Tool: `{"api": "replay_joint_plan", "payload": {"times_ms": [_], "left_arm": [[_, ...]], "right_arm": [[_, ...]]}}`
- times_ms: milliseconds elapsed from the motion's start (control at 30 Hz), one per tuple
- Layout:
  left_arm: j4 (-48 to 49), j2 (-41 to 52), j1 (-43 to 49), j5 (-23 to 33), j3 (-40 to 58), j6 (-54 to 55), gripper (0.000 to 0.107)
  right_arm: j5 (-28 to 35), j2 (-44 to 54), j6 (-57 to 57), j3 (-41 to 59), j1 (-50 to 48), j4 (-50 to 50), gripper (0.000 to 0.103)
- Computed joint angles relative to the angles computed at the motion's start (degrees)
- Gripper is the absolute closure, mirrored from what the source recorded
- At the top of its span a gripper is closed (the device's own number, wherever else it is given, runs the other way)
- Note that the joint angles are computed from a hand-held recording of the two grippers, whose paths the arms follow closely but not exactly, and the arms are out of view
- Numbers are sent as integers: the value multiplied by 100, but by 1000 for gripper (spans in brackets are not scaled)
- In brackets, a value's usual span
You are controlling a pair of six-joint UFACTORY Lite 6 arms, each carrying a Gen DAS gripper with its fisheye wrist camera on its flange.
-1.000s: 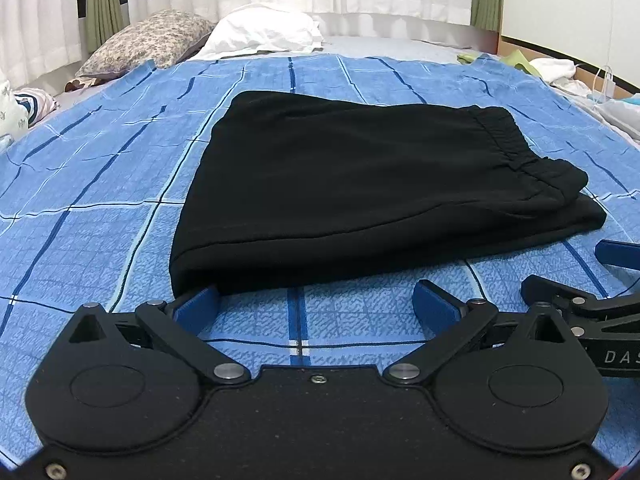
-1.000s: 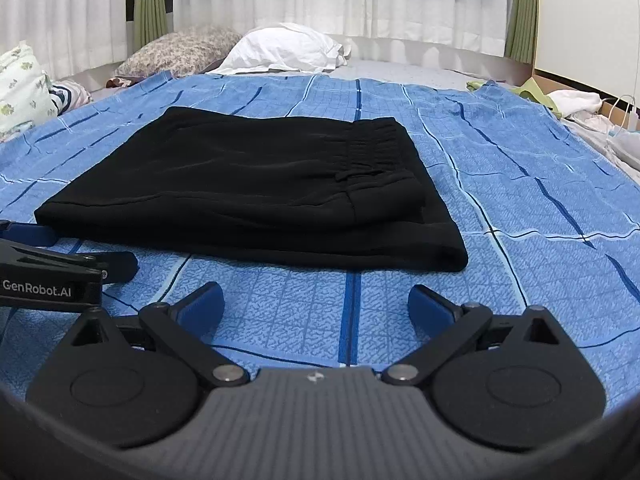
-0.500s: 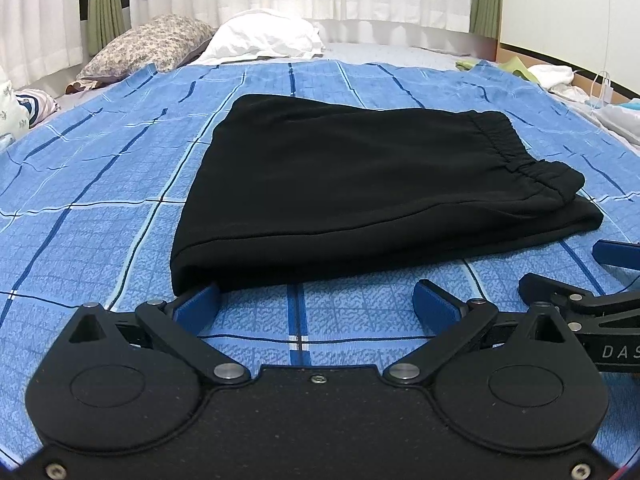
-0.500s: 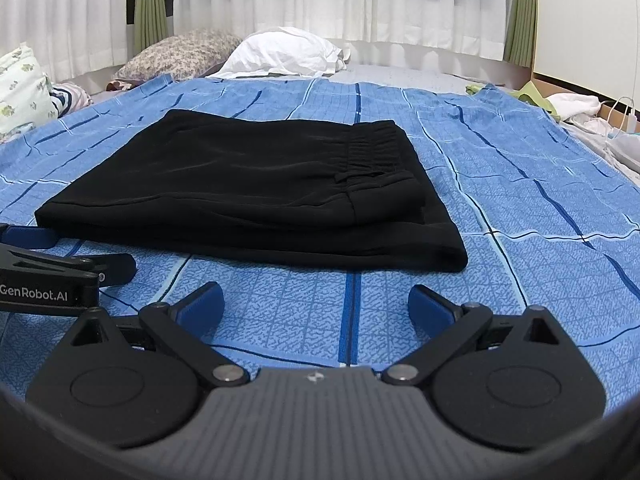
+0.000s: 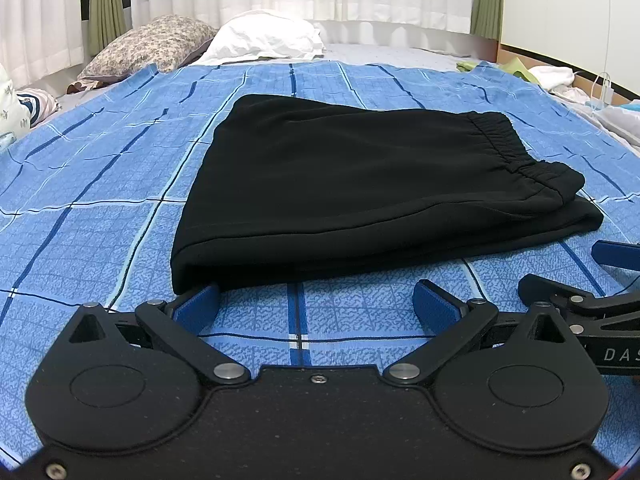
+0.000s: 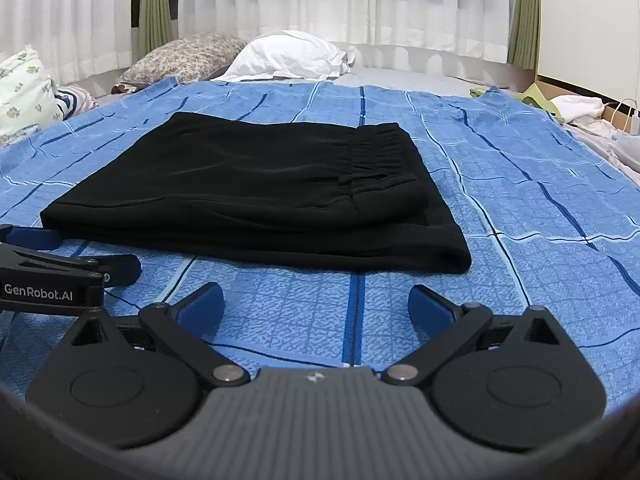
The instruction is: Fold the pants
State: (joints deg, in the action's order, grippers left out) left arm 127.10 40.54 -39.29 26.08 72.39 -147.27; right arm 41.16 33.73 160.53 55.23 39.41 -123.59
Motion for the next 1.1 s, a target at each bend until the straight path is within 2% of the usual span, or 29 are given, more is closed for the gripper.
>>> {"api": "replay_joint_plan", "payload": {"times_ms": [633, 1100], "left_arm": [[82, -36, -7, 8, -60, -111, 4], [393, -119, 71, -84, -136, -395, 4]], "right_arm": [[-18, 1, 25, -11, -16, -33, 0], [-391, 2, 95, 118, -250, -189, 0]]}}
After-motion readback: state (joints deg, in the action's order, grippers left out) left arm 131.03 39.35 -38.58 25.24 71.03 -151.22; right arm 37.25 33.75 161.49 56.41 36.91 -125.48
